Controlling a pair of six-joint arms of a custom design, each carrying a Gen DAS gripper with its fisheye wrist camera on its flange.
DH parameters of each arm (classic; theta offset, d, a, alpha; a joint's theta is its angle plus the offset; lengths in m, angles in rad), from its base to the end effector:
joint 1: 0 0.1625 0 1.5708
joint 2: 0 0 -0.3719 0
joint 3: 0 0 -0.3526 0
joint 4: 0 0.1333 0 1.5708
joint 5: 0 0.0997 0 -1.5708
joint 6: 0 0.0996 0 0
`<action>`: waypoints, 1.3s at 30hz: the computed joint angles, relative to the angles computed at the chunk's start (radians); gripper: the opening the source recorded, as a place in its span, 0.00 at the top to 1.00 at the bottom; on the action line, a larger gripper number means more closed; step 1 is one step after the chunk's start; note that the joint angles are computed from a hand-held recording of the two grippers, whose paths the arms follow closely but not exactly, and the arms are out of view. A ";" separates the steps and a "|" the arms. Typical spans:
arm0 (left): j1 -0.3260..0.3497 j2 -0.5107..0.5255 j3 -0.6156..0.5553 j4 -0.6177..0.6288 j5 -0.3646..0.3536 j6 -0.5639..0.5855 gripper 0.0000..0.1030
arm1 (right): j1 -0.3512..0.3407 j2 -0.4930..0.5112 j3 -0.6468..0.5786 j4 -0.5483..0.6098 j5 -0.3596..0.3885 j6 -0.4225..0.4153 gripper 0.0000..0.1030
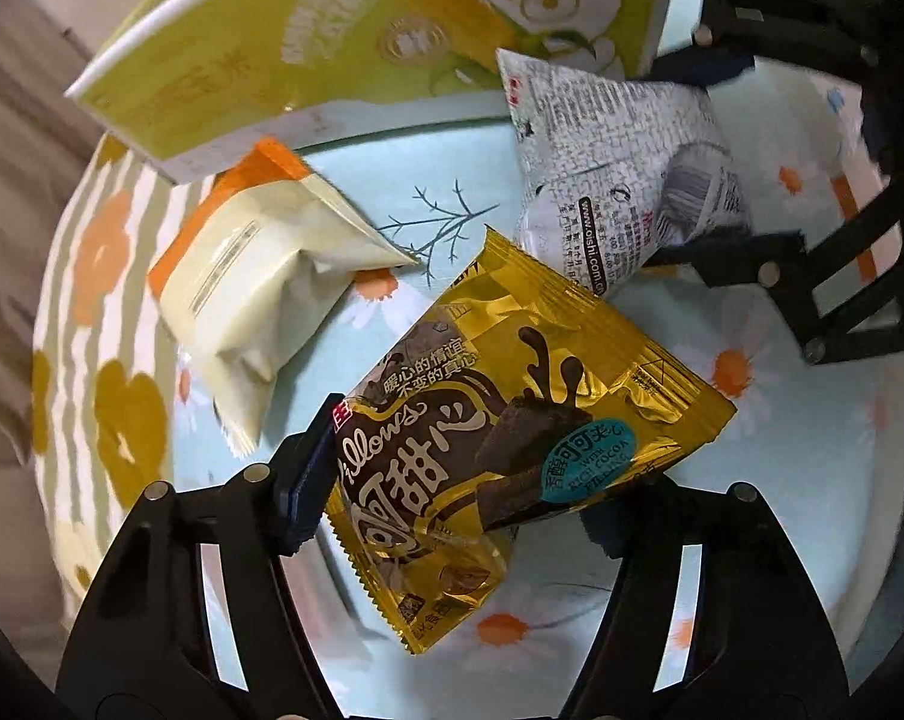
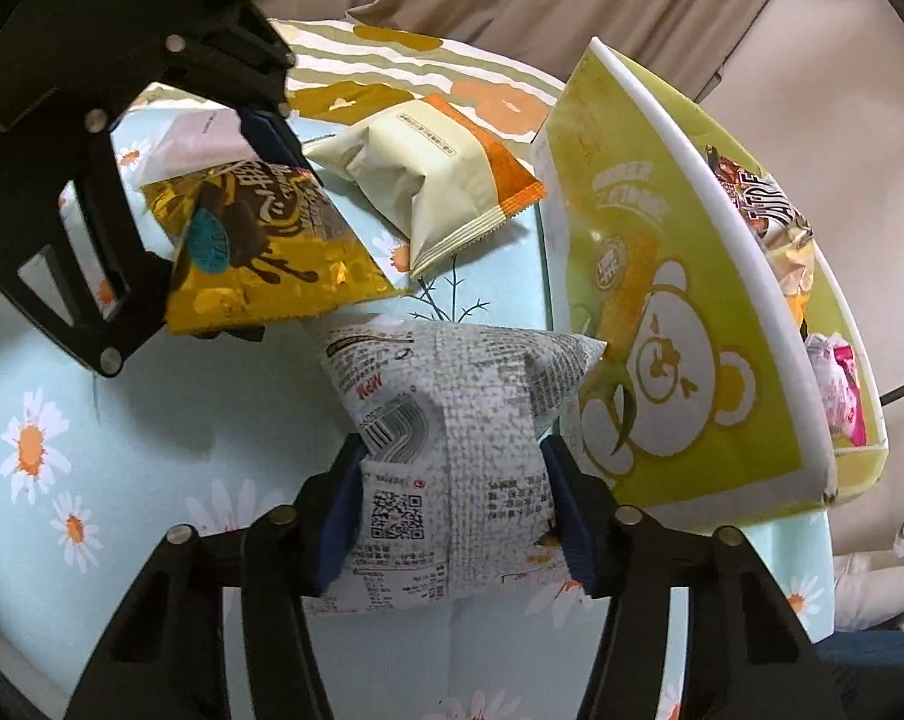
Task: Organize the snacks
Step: 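Grasp the gold chocolate packet with the left tool while the right tool grasps the white printed bag, then carry both bags over the yellow box and open both tools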
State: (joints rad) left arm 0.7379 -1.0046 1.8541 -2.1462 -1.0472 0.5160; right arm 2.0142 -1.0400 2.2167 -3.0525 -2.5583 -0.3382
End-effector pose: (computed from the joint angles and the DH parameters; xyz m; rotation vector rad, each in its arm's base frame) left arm -0.2504 -0.4752 0.1016 1.6813 1.9506 0.2417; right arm 0.2320 -0.3716 0.1353 0.6520 -2.0476 0.3893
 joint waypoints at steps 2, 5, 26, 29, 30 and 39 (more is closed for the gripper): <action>-0.006 -0.030 0.012 0.008 0.001 -0.037 0.37 | 0.001 -0.017 -0.006 -0.003 0.010 -0.034 0.50; -0.022 -0.087 0.033 0.017 0.004 -0.094 0.37 | 0.025 -0.043 -0.010 0.021 0.015 -0.035 0.50; -0.154 -0.120 -0.215 0.091 0.159 -0.476 0.37 | 0.077 -0.328 -0.218 0.252 0.223 -0.094 0.51; -0.163 -0.046 -0.265 0.054 0.170 -0.529 0.37 | 0.031 -0.373 -0.252 0.278 0.265 -0.162 0.51; -0.169 -0.016 -0.288 0.040 0.175 -0.545 0.37 | 0.015 -0.381 -0.271 0.292 0.280 -0.185 0.50; -0.177 0.287 -0.575 0.021 0.218 -0.684 0.37 | -0.186 -0.412 -0.451 0.426 0.452 -0.345 0.50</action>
State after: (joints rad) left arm 0.5610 -0.7174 1.2795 -2.1250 -0.8295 -0.1684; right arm 1.8280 -1.4518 1.7655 -2.6268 -2.1066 -0.6830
